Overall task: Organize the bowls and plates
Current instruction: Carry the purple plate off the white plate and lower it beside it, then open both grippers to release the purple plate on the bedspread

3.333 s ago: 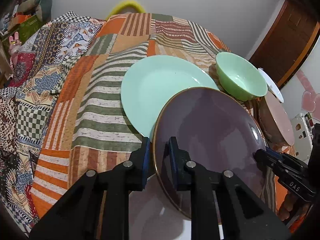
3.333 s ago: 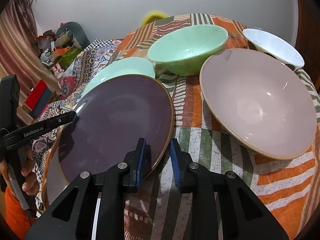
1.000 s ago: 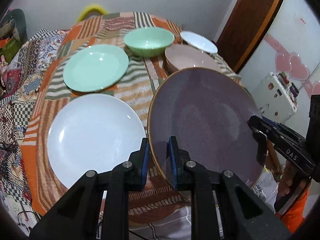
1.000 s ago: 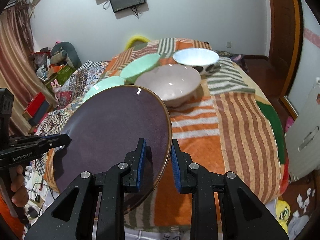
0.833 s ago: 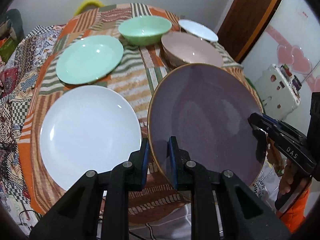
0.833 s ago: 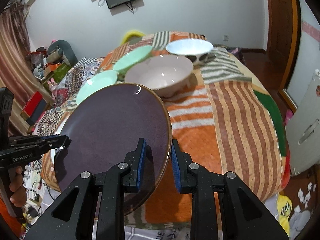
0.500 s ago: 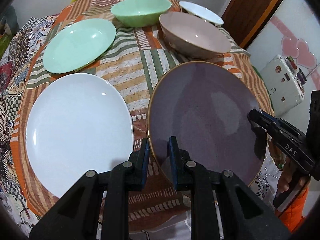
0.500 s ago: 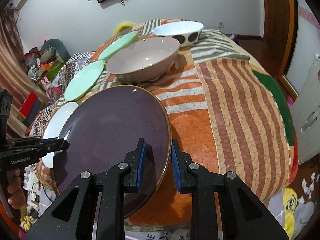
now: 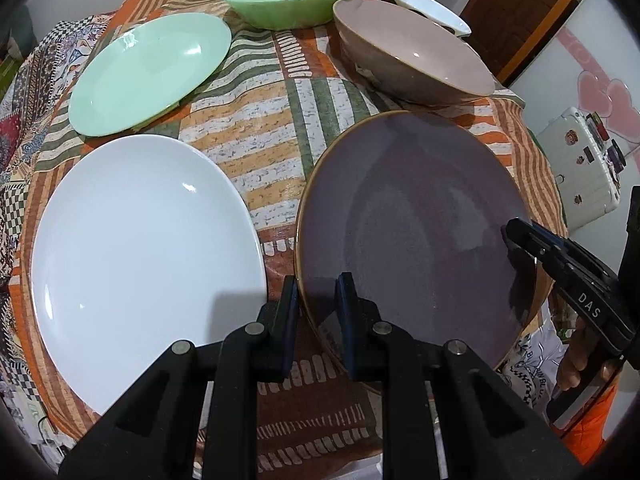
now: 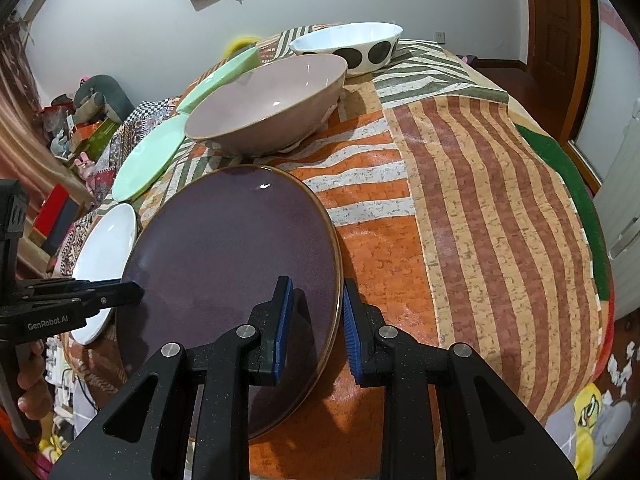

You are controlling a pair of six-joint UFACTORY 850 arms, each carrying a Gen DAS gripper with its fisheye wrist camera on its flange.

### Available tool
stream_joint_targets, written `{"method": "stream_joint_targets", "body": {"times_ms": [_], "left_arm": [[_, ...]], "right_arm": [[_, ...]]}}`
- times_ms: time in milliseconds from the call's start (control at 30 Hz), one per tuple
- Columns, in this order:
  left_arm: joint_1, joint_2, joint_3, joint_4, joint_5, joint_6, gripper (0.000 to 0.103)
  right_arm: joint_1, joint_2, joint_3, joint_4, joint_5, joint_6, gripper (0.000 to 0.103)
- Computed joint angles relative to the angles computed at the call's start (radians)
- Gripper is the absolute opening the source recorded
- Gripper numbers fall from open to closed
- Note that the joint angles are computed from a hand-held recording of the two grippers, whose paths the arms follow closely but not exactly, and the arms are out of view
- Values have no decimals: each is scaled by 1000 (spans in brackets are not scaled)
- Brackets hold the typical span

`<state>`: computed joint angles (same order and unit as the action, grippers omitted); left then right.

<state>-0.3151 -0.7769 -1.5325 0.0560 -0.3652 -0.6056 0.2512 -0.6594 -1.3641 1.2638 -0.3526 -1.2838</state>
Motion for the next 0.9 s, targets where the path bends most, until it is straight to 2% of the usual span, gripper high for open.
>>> {"method": "stream_joint_targets", "body": {"times_ms": [67, 167, 267, 400, 600, 733, 900], "left_arm": [[-1, -3, -6, 9, -7, -7, 19], [-19, 5, -2, 164, -16, -140, 18], [-26, 21, 10, 207, -16, -165, 19], [-23, 57, 51, 162, 21, -138, 19], [-35, 142, 138, 303, 88, -284, 20], [-43, 207, 203, 512, 122, -496, 29], [-56, 286, 282, 921, 113, -897, 37]], "right_arm": [[1, -8, -14, -36, -4, 35, 22], [2, -9, -16, -54, -7, 50, 23], [9, 10, 4, -29, 38, 13, 25], [8, 40, 31, 6, 65, -33, 29], [5, 101, 80, 145, 78, -169, 38], [11, 141, 110, 261, 79, -281, 45], [29, 180, 136, 392, 74, -418, 48]]}}
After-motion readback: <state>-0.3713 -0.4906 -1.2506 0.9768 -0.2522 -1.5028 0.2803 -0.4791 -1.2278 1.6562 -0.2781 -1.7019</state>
